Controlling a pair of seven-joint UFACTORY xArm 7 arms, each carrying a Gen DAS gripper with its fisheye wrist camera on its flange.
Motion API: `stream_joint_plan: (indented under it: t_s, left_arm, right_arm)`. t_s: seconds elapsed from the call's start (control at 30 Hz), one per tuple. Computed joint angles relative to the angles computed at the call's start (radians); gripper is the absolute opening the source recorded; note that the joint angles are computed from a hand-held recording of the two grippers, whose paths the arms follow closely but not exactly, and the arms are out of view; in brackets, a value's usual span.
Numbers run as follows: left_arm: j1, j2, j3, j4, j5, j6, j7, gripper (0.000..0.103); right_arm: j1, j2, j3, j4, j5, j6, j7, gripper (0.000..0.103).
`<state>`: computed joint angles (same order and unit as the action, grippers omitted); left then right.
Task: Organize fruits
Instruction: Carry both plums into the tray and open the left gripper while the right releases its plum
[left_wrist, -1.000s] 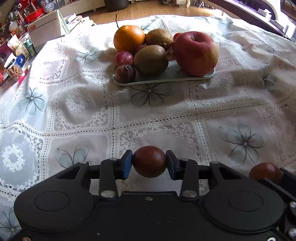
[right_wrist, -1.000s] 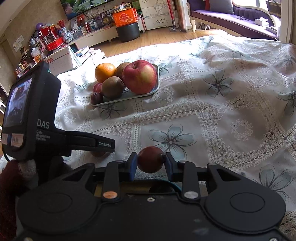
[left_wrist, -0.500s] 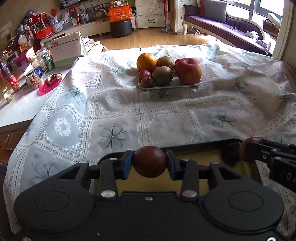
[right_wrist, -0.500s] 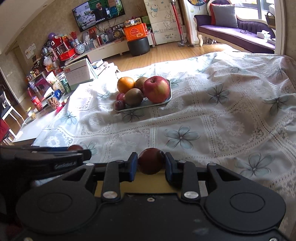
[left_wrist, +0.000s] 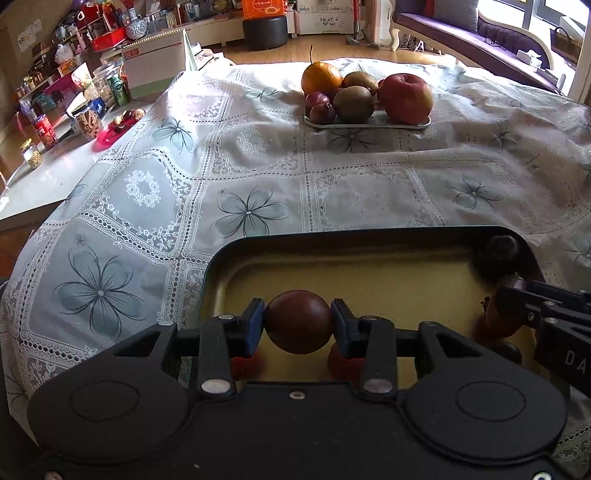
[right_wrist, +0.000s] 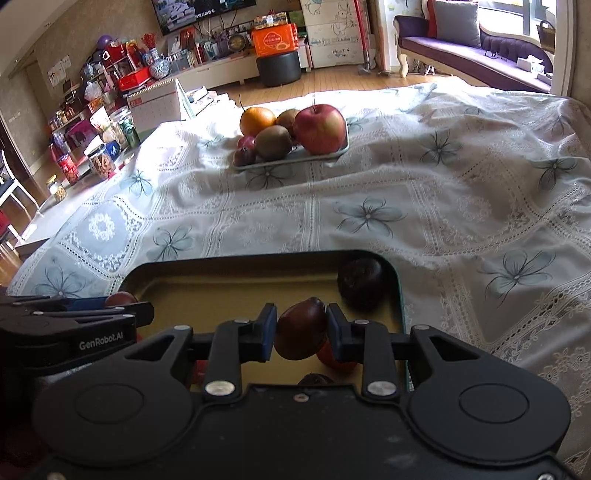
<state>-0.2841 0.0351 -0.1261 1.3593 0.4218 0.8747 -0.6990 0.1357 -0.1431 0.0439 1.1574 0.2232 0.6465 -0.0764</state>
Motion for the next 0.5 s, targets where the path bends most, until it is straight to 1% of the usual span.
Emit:
stream_joint_plan:
  t_s: [0.1,0.3,0.5]
  left_arm:
    - [-0.002,0.011,0.0,0.007,0.01,0.01,-0.009,0.049]
    - [-0.002,0.032,0.008,0.018,-0.028,0.021,0.008,0.049]
    - [-0.006,0.029,0.01,0.014,-0.008,0.016,-0.003,0.049]
  right_arm:
    - [0.002,0.0,0.001,-0.003,-0.001,0.006,-0.002,0.03]
    - [0.005,0.014,0.007,0.008,-0.01,0.011,0.007,0.03]
    - [0.007,0.02,0.006,0.014,-0.001,0.021,-0.002,0.028]
